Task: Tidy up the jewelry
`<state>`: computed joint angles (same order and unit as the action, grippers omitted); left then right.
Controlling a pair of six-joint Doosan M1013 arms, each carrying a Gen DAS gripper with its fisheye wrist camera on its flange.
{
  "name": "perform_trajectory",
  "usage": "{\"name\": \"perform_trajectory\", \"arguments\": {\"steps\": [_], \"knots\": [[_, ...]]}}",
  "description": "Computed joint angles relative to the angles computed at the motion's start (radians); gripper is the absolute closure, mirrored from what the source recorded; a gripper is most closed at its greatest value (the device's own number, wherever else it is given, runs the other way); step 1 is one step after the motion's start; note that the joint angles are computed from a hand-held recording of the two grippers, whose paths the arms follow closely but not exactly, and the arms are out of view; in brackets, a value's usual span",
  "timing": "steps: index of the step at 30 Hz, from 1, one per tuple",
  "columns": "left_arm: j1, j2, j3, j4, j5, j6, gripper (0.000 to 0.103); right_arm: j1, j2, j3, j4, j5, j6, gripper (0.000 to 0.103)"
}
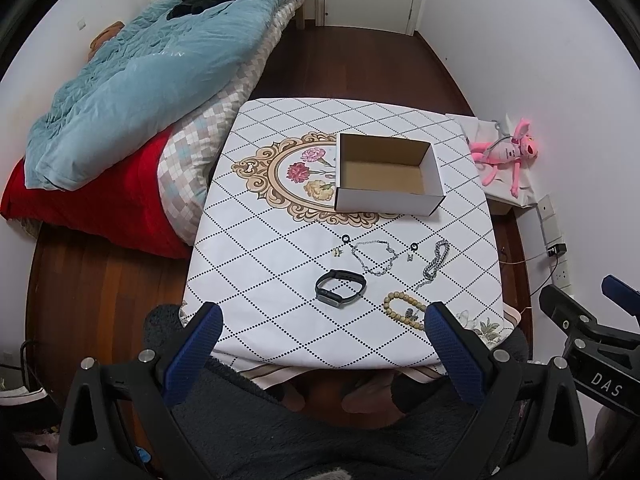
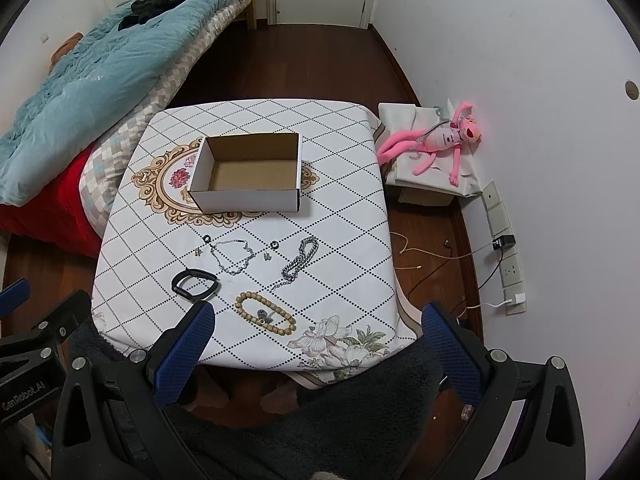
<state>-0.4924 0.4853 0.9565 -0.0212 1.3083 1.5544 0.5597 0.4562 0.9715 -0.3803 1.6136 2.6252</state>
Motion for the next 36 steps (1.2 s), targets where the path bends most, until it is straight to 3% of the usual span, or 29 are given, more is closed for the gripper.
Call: {"name": "perform_trajectory", "arguments": {"steps": [28,32,36], "knots": [[-0.001,-0.006,0.007,-0.01,-0.01,0.007,0.0,0.003,0.002,-0.012,-0.006,-0.009,-0.003,0.0],[-0.004,0.011,-0.003,0.012,-0.02,-0.005,0.0,-0.003,-0.005,0.005,-0.005,-0.027,0.014,0.0],[-0.008,0.033,0.005,0.065,-0.078,-0.024,0.0,-0.034,-0.014,0.06,0.039,-0.081,0.052,0.0]]}}
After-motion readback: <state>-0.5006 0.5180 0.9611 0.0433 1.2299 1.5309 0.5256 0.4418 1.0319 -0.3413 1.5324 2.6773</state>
